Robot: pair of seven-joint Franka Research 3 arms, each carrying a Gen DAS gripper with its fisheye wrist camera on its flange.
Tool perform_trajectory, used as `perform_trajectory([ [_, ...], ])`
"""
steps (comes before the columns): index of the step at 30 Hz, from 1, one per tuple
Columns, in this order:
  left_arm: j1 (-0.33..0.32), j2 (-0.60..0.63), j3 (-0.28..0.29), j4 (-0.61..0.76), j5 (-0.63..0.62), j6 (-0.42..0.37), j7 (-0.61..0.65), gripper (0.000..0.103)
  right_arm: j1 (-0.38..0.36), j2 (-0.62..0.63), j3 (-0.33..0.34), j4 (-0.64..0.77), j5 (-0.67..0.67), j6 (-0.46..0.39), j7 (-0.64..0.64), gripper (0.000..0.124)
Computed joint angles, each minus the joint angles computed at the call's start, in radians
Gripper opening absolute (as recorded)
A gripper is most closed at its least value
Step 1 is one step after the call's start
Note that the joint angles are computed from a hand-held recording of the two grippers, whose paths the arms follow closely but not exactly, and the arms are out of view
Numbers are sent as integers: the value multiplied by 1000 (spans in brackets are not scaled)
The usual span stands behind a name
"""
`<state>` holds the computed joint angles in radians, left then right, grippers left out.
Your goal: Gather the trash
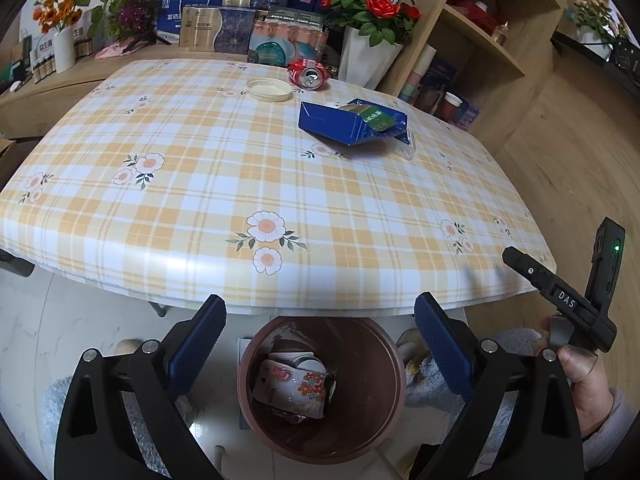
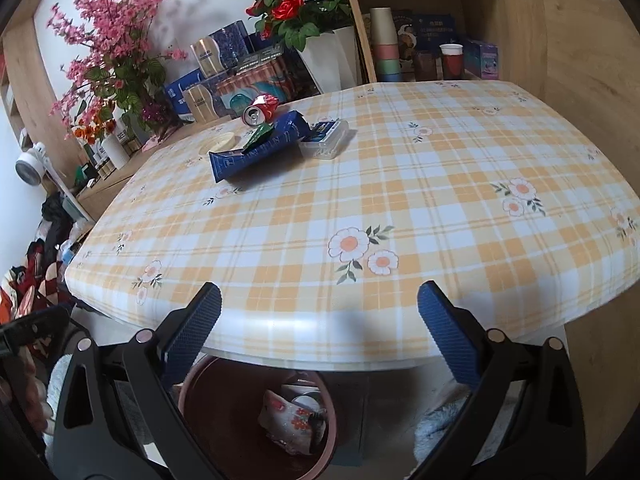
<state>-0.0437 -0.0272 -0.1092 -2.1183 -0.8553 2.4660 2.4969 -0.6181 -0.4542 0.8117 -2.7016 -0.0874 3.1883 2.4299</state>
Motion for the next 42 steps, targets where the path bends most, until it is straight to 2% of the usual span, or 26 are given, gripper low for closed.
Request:
perform_trajectory([
  [4, 0, 40, -10, 41, 32, 25, -35, 93, -11, 72, -24, 40, -23, 28, -60, 96],
  [5, 2, 48, -14, 49, 37, 30, -40, 93, -10, 104, -38, 62, -31, 34, -91, 93],
  [10, 16, 128, -39, 145, 82, 51, -87, 93, -10, 253, -90, 201, -101, 0, -200, 84],
  [12, 25, 170, -55, 199, 96, 58, -106, 93, -29, 325, -94, 287, -166, -33, -214, 80],
  [13, 30, 190, -64, 224, 104, 61, -116, 93, -64, 372, -74, 347, -242, -57, -196, 80],
  [15, 40, 239, -84, 288, 121, 63, -131, 93, -72, 459, -78, 454, -380, -111, -152, 77],
  [17, 49, 281, -104, 343, 142, 66, -148, 93, -34, 551, -109, 566, -448, -176, -165, 76],
  [20, 65, 346, -134, 428, 170, 62, -174, 93, 61, 691, -171, 751, -527, -292, -206, 72],
  [25, 88, 438, -172, 545, 224, 48, -238, 93, 215, 920, -242, 1071, -529, -501, -350, 67],
  [30, 108, 496, -197, 613, 272, 33, -295, 92, 343, 1064, -320, 1293, -481, -678, -425, 63],
  [31, 113, 506, -202, 624, 277, 27, -304, 92, 374, 1071, -356, 1306, -450, -687, -442, 62],
  [32, 118, 510, -207, 627, 281, 26, -308, 91, 376, 1061, -358, 1285, -484, -671, -423, 62],
  [36, 131, 522, -218, 636, 297, 24, -325, 90, 398, 1037, -376, 1239, -426, -672, -495, 38],
  [38, 138, 524, -224, 636, 297, 18, -331, 89, 405, 998, -391, 1177, -404, -638, -505, 35],
  [39, 141, 522, -228, 633, 294, 17, -331, 89, 404, 984, -393, 1153, -379, -624, -510, 28],
  [42, 152, 503, -239, 610, 277, 16, -318, 88, 404, 926, -407, 1058, -317, -563, -515, 25],
])
